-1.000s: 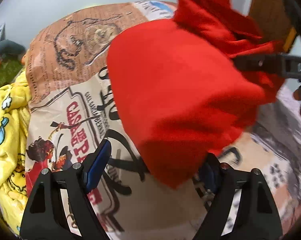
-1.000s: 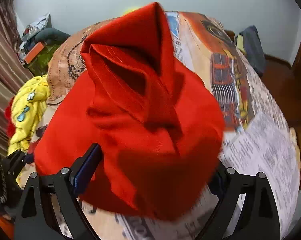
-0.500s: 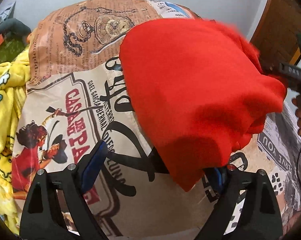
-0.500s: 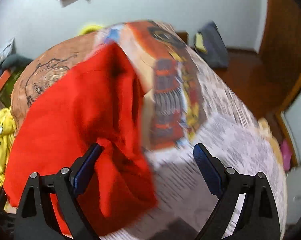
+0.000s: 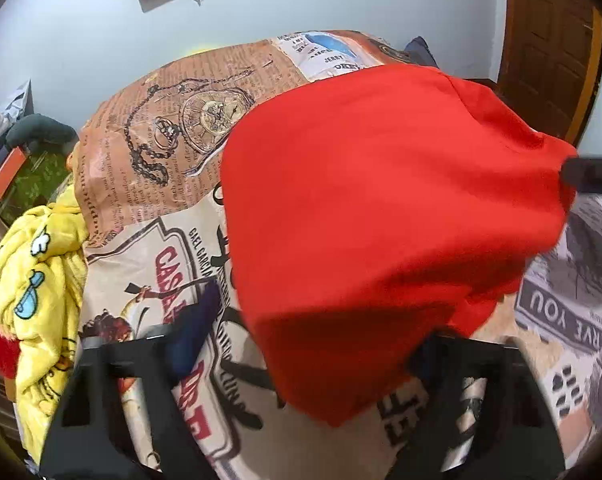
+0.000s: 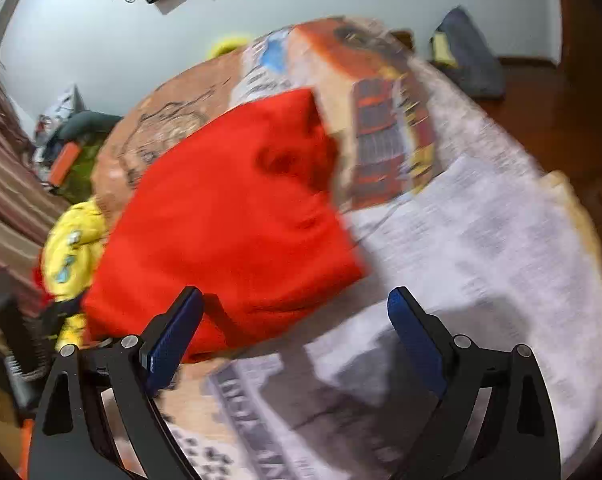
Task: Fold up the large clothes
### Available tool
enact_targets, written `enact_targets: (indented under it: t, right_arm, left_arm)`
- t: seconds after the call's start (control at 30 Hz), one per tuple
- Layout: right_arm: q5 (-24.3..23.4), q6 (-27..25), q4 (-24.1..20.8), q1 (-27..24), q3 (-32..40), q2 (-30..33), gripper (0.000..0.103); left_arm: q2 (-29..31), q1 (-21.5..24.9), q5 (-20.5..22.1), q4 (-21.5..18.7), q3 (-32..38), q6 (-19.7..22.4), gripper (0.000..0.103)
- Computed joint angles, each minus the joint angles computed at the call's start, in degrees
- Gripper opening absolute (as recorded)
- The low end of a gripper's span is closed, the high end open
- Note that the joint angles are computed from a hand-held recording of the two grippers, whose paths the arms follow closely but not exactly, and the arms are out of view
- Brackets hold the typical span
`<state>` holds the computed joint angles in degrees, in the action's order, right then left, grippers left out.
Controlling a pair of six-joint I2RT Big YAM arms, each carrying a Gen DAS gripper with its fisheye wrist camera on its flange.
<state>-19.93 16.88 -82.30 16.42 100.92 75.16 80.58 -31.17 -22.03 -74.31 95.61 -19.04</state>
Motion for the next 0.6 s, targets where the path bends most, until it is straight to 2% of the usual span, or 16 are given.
enact_targets:
  t: [0.03,0.07,0.1,0.17,0.2,0.23,0.27,0.43,0.53,0.6]
  right_arm:
    - [0.3,0.6,0.6,0.6,0.3,0.7,0.087]
    - [0.9,1.3,1.6,1.5,0.2,0.9,0.077]
    - [1.4,1.7,2.3,2.1,0.3,1.1,0.072]
    - [0.5,2.3,2.4,2.5,1.3,2.3,0.055]
    - [-0.1,2.5,2.4,2.6,1.8,2.8,0.046]
    - [-0.2,2.6,2.3,2.8,2.4,3.2,0.025]
    - [-0.7,2.3,2.0,3.2,3.4,3.7,0.013]
    - [0.7,-0.1,4.7,5.8,6.4,2.6,0.008]
    - [-1.0,-0.6,5.5,6.8,7.0,1.4,0.008]
    - [-2.3,-0.8,5.2,7.2,5.9,0.4,0.008]
  left_arm:
    - [-0.1,0.0,-0.3,0.2,0.1,-0.9,0.062]
    - [-0.6,0.0,-0.8,0.7,-0.1,-2.1,0.05]
    - [-1.2,0.3,-0.2,1.1,-0.2,-3.0,0.043]
    - [-2.4,1.9,3.1,1.9,-0.4,-5.2,0.035]
    - [-3.2,3.3,6.0,2.4,-0.5,-6.6,0.033]
    - [-3.7,4.4,8.2,2.8,-0.6,-7.5,0.031]
    - [-4.2,5.4,10.1,3.2,-0.7,-8.6,0.03]
    - [-7.2,9.0,16.5,5.4,-2.6,-12.2,0.03]
    - [-9.1,11.1,19.2,5.6,-5.6,-14.3,0.031]
    - [-10.1,11.7,19.8,5.1,-7.1,-15.0,0.036]
